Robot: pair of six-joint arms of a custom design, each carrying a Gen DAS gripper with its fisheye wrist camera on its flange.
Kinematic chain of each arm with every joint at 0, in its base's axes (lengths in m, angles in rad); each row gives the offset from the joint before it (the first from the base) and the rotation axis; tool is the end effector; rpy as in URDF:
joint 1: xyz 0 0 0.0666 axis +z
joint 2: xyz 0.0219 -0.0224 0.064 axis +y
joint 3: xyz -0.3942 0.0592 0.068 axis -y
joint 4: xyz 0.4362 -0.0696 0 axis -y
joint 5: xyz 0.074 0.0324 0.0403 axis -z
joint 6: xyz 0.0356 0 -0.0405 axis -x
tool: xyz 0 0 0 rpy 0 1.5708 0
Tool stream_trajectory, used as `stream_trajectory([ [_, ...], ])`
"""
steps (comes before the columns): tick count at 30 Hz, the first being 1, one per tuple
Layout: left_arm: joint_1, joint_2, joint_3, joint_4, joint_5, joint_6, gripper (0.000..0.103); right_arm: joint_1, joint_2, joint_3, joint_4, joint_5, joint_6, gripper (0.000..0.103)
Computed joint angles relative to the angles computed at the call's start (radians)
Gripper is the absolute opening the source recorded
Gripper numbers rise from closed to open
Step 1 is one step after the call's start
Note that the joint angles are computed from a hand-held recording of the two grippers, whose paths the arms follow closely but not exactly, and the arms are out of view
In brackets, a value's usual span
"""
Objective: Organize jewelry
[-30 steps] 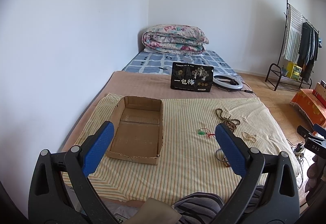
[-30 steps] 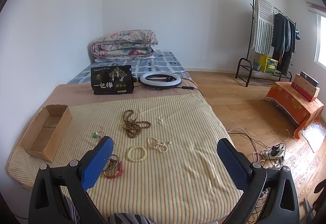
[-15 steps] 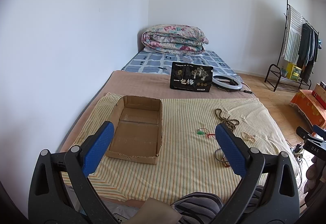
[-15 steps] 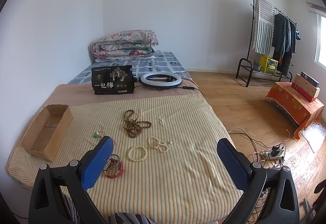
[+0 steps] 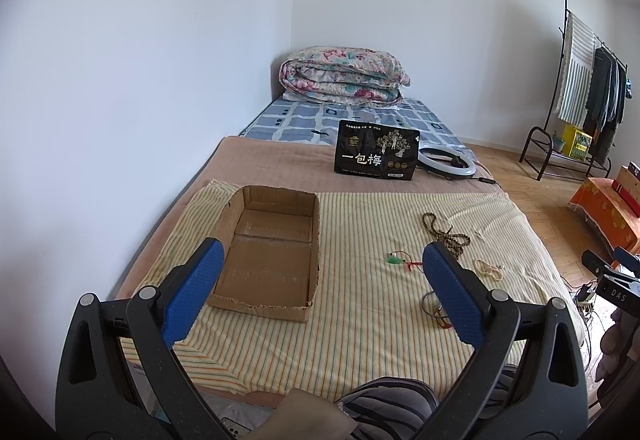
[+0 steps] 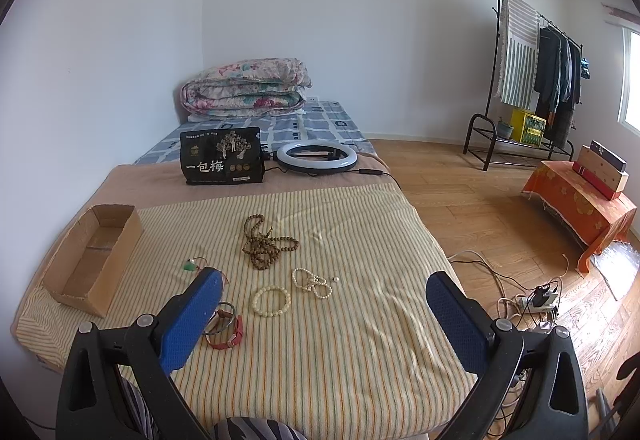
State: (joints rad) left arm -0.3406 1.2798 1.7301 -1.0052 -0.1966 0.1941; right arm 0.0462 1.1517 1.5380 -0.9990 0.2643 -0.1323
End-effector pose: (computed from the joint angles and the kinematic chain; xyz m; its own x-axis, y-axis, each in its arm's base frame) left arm 0.4349 -0.1472 0.6600 -0.5203 -0.0163 -0.8538 0.0721 0.9954 -0.0630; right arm 0.4162 0.0095 0.6202 -0.5472 0.1022 -0.8308 0.2432 0.9691 -0.0410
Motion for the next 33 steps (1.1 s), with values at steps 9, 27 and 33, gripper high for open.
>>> stream_trajectory([
  [9, -0.003, -0.002, -0.003, -0.004, 0.002, 0.005, 0.101, 0.003, -0.003, -0.008, -0.002, 0.003, -0.004, 0.103],
  [27, 0.001, 0.031, -0.011, -0.019, 0.045, -0.004, 0.101, -0.025, -0.002, -0.026, -0.015, -0.018, -0.022, 0.103],
  [33, 0.0, 0.091, 0.017, -0.039, 0.091, -0.042, 0.101, -0.043, -0.002, -0.054, 0.016, -0.028, -0.01, 0.103],
])
